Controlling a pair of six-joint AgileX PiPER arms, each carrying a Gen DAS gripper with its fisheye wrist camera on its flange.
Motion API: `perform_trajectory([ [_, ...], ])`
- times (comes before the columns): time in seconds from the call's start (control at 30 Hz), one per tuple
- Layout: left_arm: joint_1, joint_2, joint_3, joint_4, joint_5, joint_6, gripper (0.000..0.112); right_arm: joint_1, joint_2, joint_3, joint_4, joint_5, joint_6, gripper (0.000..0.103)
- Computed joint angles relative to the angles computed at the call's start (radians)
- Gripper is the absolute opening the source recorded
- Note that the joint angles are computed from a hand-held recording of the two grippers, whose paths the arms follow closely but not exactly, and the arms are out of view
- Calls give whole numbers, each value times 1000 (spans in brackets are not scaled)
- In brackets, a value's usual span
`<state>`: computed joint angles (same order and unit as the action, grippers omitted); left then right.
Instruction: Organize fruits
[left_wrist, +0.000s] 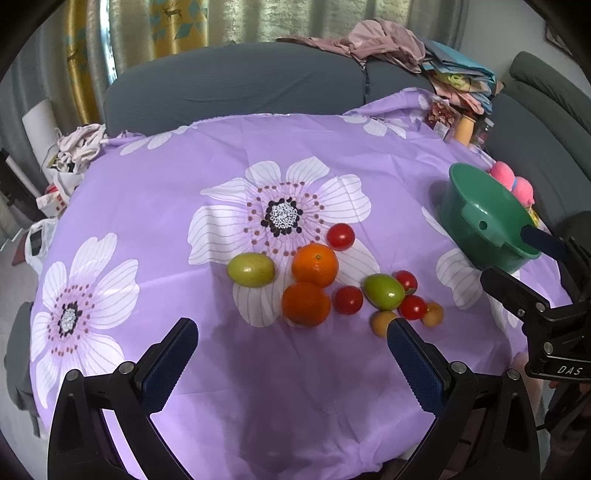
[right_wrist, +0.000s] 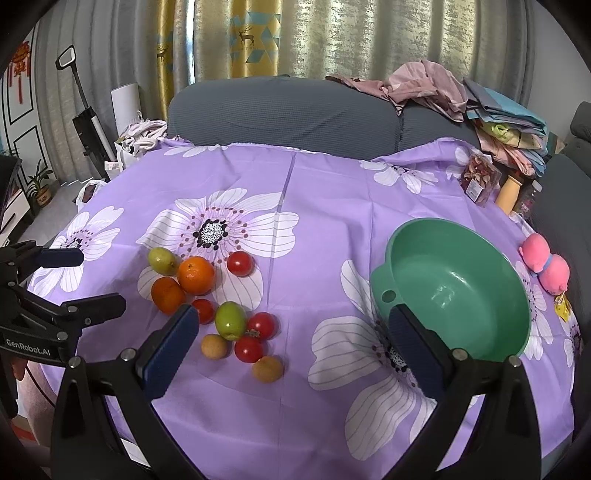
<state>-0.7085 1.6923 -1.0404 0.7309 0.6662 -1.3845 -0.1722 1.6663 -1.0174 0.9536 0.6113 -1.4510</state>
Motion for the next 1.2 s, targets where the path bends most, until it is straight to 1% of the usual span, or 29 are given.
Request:
perform_trajectory([
  [0.1,-2,10,1,21,-9,-25,102,2,2,-2,-8,-1,8,103],
  [0.17,0,12,-6,-8,-1,3,102,4,2,-1,-7,-4,8,103],
  [0.33,2,15,-7,-22,-3,13,102,8,5,0,-12,-6,11,103],
  [0.67,4,24,-29,-80,27,71,102,13,7,6,-15,-10,11,103],
  [0.83,1,28,-16,-51,3,38,102,14,6,8,-13,-14,9,103],
  [0.93,3,31,-31,-89,24,76,102,12,8,6,-13,-11,8,103],
  [0.97,3,33,-30,-92,19,76,102,12,8,7,-13,-12,8,103],
  [1.03,9,39,-57,-169,56,153,102,13,9,7,-16,-12,10,103],
  [1.07,11,39,-56,-184,50,162,102,12,11,6,-18,-10,11,103],
  [1.1,18,40,-68,-227,63,202,102,12,14,5,-18,-6,11,103],
  [1.13,28,44,-95,-298,106,270,102,13,19,2,-23,2,14,103],
  [1.2,44,36,-96,-332,102,305,102,1,37,-13,-31,50,14,103],
])
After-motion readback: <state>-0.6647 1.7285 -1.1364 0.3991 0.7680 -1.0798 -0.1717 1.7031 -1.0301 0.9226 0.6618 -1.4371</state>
